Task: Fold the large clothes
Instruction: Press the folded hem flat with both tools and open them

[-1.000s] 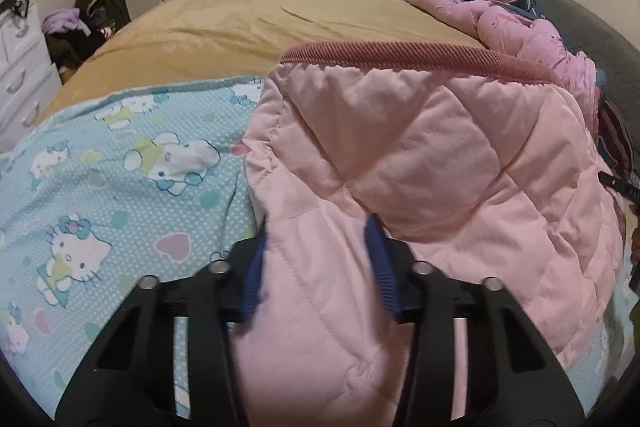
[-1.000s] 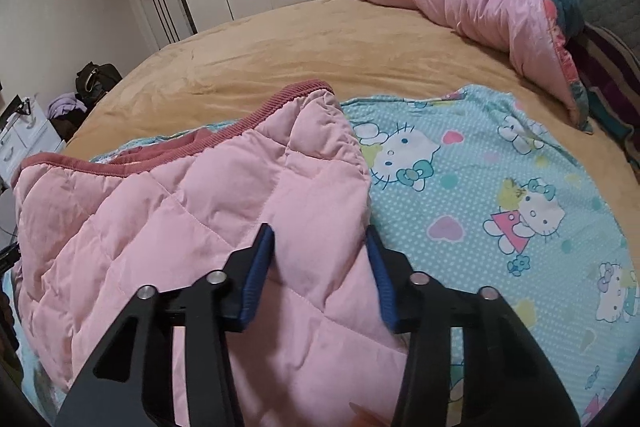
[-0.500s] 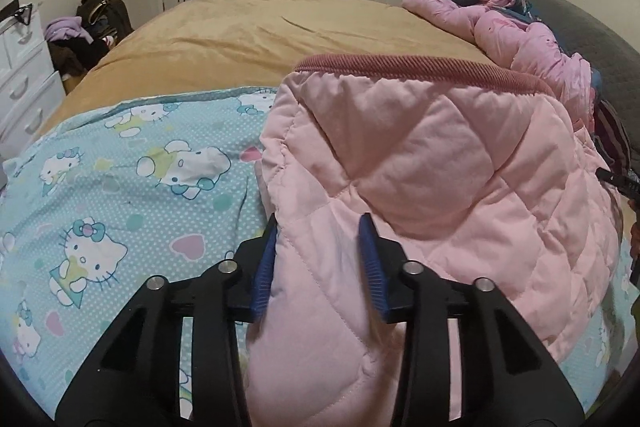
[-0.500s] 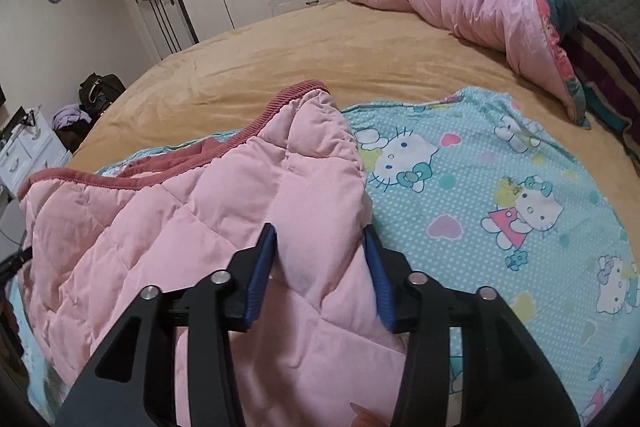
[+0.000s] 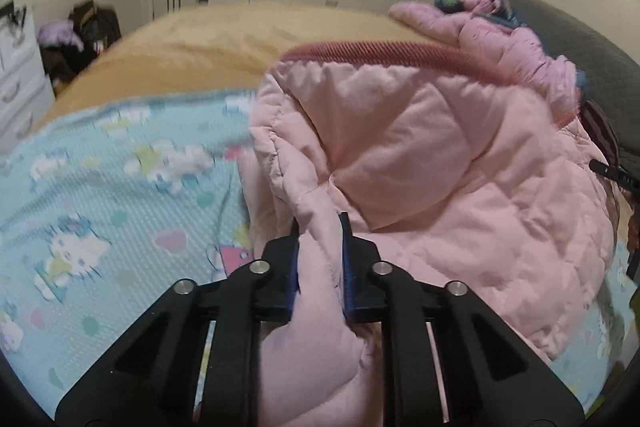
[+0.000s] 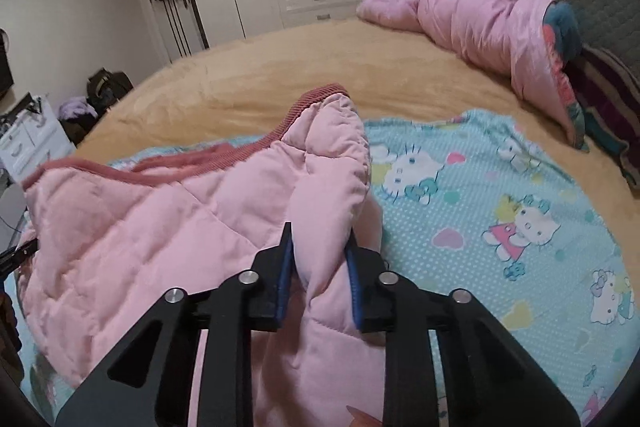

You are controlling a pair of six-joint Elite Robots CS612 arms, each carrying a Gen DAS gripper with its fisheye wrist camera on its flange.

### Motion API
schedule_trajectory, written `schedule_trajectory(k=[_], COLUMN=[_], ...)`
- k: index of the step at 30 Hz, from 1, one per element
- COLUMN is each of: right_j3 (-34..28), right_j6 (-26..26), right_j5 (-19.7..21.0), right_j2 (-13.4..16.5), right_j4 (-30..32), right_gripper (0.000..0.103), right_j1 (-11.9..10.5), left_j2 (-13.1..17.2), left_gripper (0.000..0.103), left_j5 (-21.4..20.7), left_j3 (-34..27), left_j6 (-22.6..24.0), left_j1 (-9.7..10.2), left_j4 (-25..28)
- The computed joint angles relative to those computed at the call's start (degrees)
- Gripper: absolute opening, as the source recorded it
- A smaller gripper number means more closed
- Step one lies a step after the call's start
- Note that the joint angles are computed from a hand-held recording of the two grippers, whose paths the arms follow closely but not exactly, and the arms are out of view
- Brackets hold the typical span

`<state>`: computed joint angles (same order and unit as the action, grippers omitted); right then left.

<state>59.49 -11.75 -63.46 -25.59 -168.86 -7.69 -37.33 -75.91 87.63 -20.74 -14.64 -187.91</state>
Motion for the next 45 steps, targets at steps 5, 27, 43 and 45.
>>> schedule_trajectory(k=[5, 27, 43, 45], right_j3=[-0.46, -24.37, -22.75, -23.08], right_j6=[6.16, 15.97, 9.53, 9.6], right_j5=[6.83, -6.73, -13.25, -12.69], right_j2=[-1.25, 11.64, 12.45, 12.4], right_j4=[-3.08, 17.17, 18.79, 20.13], right_gripper=[0.018, 0.018, 0.026, 0.028], right_j1=[-1.5, 1.64, 2.53, 2.36], left_j2=[-2.21, 3.96, 5.41, 5.09], left_gripper=[0.007, 0.008, 0.019, 0.019], left_j5=[-1.01, 1.91, 1.42, 1.64], left_j3=[1.09, -9.64, -9.6, -9.45], left_j6=[0.06, -6.7, -9.09, -8.86], left_j1=[0.82, 2.89, 2.79, 2.63], left_j4=[-4.76, 9.92, 12.31, 12.99])
